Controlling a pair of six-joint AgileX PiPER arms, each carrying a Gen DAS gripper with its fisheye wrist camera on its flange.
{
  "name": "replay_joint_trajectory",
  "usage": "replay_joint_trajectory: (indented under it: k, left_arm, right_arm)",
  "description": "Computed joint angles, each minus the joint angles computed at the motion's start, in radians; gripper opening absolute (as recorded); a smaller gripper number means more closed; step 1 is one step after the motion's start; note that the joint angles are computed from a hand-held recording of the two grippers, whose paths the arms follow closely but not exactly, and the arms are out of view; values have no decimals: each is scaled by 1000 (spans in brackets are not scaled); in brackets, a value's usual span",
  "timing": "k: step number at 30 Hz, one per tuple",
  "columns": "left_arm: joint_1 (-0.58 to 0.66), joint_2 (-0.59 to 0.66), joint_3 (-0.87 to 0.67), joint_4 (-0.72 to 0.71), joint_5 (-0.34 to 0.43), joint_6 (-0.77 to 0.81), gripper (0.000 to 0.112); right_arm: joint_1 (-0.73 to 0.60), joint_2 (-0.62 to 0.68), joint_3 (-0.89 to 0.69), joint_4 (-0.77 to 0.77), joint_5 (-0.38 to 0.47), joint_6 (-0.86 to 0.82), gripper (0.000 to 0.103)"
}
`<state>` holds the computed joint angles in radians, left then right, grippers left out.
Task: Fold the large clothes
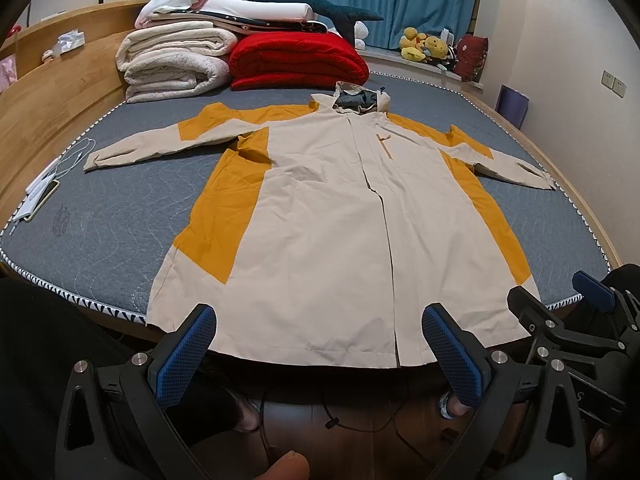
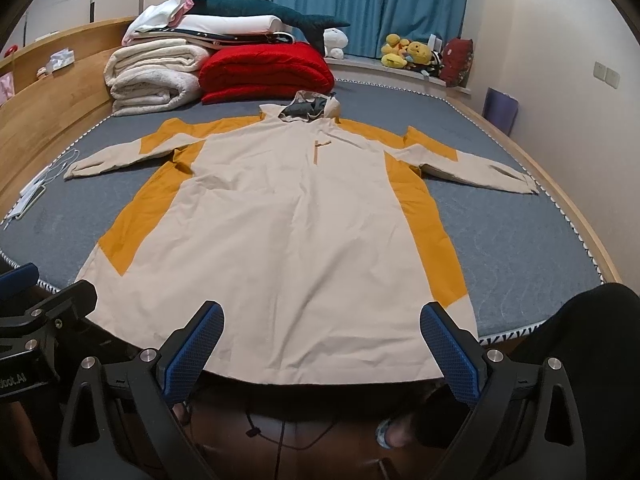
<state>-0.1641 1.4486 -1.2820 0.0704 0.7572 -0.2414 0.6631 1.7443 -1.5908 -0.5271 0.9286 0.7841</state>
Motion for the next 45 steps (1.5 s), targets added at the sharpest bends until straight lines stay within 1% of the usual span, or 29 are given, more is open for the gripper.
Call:
replay_joint_trajectory:
  k: [37,45]
  left_arm:
    - [-12,4,-6,16,10,-17,103]
    - [-14,3,-1,12,2,-27,103]
  right_arm:
    - [16,-3,4,-39,-14,23,98]
    - [16,-3,4,-39,-14,24,98]
